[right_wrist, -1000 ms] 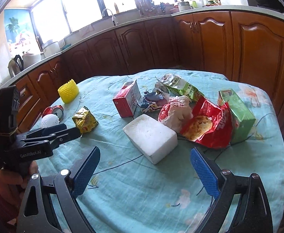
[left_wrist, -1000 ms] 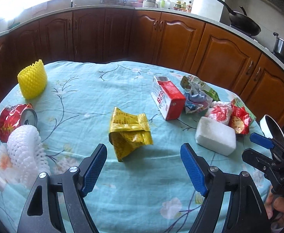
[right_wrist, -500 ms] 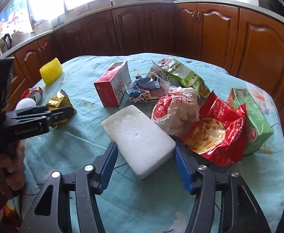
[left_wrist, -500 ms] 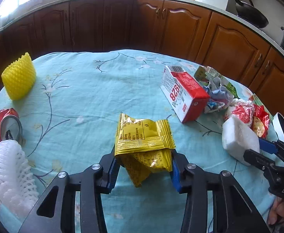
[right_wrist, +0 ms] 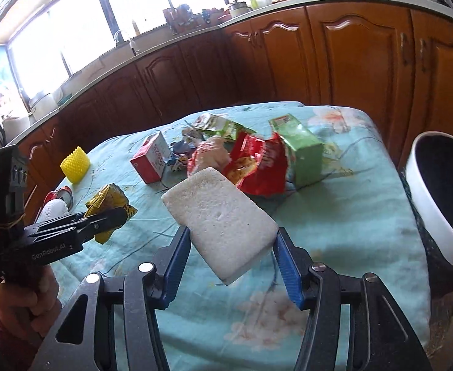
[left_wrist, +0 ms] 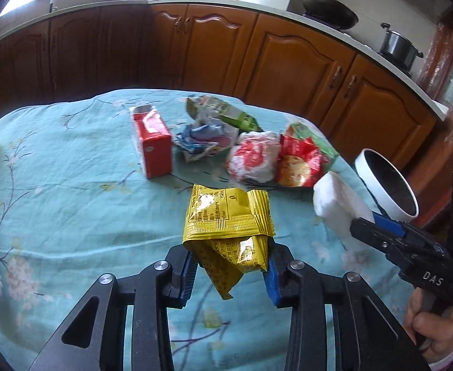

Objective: Collect trash
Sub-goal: 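Carry the yellow wrapper and foam block in both grippers over the bin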

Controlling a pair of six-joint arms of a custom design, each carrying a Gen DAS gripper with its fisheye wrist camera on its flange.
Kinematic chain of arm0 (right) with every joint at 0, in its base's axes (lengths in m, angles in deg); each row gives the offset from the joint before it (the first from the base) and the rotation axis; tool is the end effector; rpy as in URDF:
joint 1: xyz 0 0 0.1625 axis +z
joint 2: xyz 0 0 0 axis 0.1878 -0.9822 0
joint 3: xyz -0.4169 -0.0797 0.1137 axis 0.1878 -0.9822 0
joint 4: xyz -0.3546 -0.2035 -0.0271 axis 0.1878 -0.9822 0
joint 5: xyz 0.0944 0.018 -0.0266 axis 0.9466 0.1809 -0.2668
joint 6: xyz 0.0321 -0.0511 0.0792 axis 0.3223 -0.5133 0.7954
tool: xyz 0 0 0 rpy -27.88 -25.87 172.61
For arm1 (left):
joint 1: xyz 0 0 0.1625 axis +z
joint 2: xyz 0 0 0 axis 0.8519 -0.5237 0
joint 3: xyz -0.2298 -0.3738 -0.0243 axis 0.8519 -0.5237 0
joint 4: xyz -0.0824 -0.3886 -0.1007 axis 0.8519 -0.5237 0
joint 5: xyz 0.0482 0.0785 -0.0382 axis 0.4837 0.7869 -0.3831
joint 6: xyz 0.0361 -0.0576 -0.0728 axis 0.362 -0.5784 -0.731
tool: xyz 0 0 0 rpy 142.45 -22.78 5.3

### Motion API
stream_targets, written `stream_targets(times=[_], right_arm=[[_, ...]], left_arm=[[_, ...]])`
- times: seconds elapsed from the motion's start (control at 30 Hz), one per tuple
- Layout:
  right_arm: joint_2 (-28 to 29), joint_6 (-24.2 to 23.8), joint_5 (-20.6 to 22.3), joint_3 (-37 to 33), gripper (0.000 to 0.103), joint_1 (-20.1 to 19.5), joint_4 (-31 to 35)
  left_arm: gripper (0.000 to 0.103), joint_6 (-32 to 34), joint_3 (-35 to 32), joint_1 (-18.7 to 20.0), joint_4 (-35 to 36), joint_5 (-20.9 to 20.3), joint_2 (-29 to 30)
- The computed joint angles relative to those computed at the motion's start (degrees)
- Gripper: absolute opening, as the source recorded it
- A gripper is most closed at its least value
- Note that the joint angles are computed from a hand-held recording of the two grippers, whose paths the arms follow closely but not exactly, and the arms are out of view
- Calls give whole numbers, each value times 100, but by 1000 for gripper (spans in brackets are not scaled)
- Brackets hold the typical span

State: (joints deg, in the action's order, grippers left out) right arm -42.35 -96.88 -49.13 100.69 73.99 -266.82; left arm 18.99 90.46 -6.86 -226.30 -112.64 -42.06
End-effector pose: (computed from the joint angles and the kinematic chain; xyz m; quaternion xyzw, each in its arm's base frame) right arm 0.0573 -0.5630 0.1892 0.1253 -0.9124 0.3240 0.2167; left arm -0.2542 -0.6139 0.0454 0.2521 0.9185 -0.2483 0.1767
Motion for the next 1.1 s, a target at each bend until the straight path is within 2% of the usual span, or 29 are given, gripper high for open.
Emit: stream_targets(times=[0.1, 0.4, 0.87, 1.1], right_arm=[[-147, 80, -159, 194, 56, -75, -294], [-782, 252, -200, 655, 56, -375, -646], [-1551, 306, -187, 1035, 56, -884, -961], [-1728, 328, -187, 993, 56, -1056, -980]], left_arm=[[35, 72, -33, -68, 65, -203, 37], [35, 190, -301, -280, 298, -579, 334], [35, 425, -976, -582, 730, -923, 927], [35, 590, -1406, -658, 932, -1017, 1235]])
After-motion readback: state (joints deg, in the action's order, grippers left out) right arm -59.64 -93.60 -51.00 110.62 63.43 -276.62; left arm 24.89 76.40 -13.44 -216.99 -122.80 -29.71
